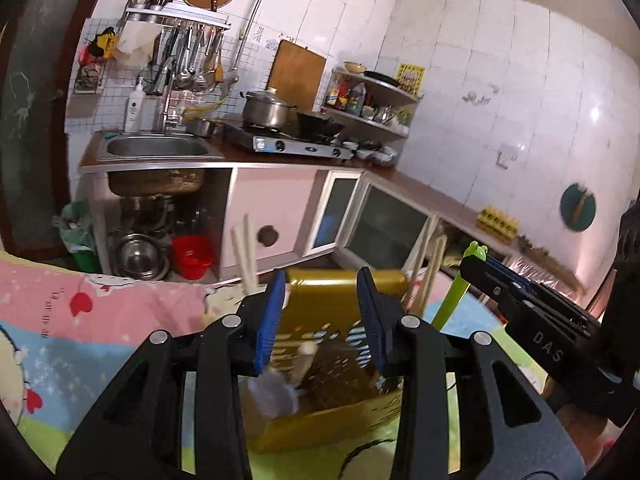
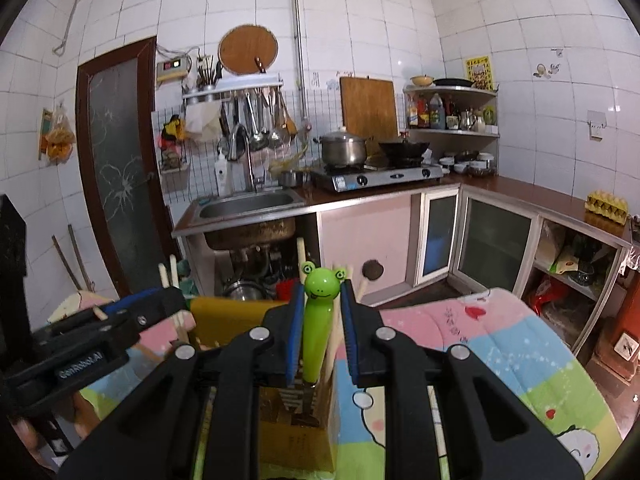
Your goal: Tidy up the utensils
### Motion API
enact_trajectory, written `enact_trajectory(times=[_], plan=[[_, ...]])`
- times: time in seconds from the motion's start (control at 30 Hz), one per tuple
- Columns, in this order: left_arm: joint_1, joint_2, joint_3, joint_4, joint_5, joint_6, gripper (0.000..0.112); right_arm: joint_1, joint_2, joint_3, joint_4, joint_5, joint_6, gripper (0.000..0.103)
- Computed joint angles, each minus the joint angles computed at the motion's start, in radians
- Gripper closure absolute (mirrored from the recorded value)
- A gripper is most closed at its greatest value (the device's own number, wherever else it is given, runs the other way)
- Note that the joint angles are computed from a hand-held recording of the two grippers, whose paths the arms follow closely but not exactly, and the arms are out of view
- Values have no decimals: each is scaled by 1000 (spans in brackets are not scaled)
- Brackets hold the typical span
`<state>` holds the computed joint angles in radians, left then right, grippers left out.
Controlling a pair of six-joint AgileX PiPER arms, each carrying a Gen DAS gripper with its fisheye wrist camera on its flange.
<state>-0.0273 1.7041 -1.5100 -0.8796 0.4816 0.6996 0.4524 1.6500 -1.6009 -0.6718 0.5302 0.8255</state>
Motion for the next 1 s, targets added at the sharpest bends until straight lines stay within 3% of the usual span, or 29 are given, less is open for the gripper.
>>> enact_trajectory(times=[0.13,0.2,0.27,0.37,0.5,0.67,0.73,0.9,1.0], plan=[[21,-53,43,57,7,-53,71,-6,-19,51,19,-9,-8,82],[30,-95,77,95,-8,-80,53,2,-56,91,-18,2,38,56],[31,-177,162,148,-73,-104,30,17,-110,143,-82,7,106,50],[44,-281,272,205,-118,-136,18,52,-189,203,-130,50,148,36],[47,-448,467,334,-230,-227,15,170,-328,362,-287,125,314,17],[30,-620,670,664,-299,-509,14,423,-447,577,-505,310,589,7],[39,-688,741,674,-299,-522,14,512,-470,635,-539,382,665,5],[111,-829,888,374,-279,-238,14,729,-494,752,-592,567,839,5],[78,-878,960,554,-314,-394,14,829,-485,796,-635,669,923,5]])
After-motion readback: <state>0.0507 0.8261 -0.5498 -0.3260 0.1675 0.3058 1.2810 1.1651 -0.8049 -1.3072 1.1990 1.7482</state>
